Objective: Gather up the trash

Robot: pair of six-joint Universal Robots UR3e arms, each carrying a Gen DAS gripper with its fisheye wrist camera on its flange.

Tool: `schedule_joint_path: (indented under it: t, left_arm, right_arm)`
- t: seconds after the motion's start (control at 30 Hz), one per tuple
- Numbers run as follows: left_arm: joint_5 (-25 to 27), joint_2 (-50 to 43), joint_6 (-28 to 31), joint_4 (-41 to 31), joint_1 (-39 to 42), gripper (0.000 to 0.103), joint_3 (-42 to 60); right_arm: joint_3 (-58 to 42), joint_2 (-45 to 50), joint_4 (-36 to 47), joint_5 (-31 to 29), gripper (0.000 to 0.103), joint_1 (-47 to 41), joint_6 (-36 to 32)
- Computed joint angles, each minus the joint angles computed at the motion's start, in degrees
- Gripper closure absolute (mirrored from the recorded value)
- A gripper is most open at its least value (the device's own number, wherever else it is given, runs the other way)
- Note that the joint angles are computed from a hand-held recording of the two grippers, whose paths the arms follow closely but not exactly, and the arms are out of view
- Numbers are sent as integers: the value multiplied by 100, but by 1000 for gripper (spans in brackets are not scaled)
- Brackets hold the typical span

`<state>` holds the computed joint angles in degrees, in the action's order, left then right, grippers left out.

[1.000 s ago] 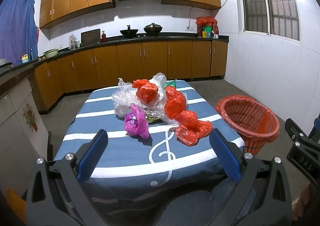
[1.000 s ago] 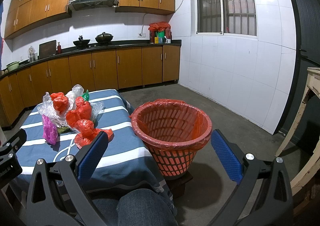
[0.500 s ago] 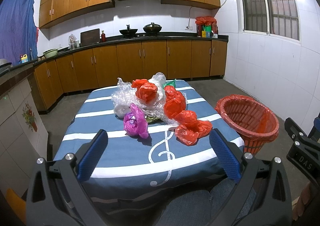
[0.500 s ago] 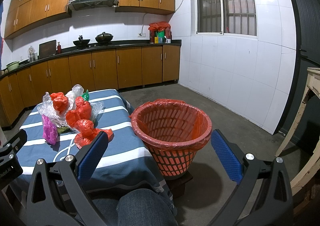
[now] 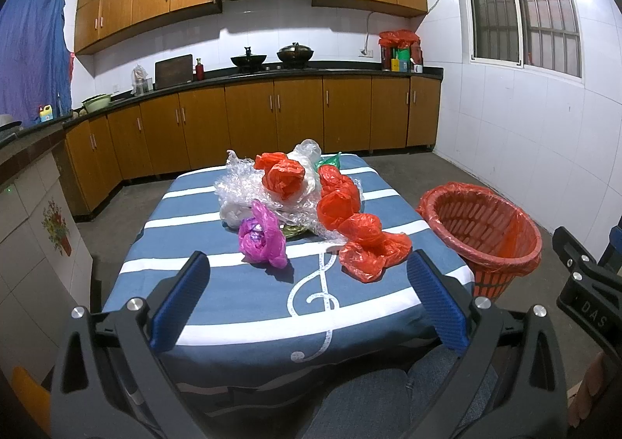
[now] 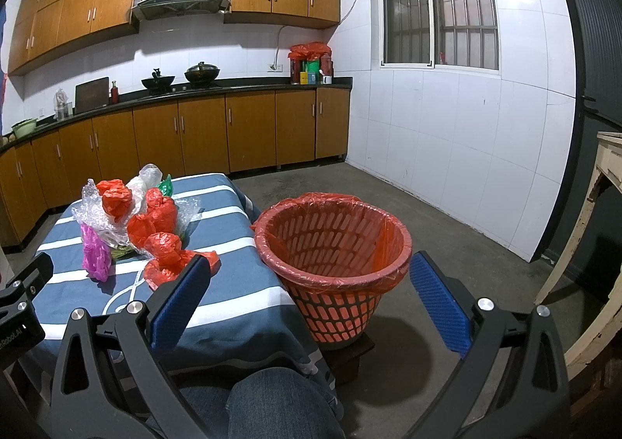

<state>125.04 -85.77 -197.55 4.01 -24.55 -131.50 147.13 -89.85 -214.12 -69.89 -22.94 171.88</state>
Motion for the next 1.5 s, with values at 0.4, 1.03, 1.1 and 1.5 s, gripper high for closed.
schedule_joint_path:
  t: [0.4, 1.03, 1.1, 1.5]
  left_arm:
    - [129, -145, -140, 125, -99, 4, -59]
    - [-1996, 672, 409, 446, 3268, 4, -1227]
    - [-2174, 533, 492, 507, 3547, 4, -1179]
    - [-2878, -438, 695, 845, 4205, 4, -621]
  right_arm:
    - [-80, 125, -26, 13, 2, 38, 8]
    - [-2759, 2271, 1072, -4, 2, 1548, 140]
    - [-3313, 2628, 1410, 32, 4, 1771, 108]
    - [-6350, 4571, 3260, -623, 12, 2836, -291]
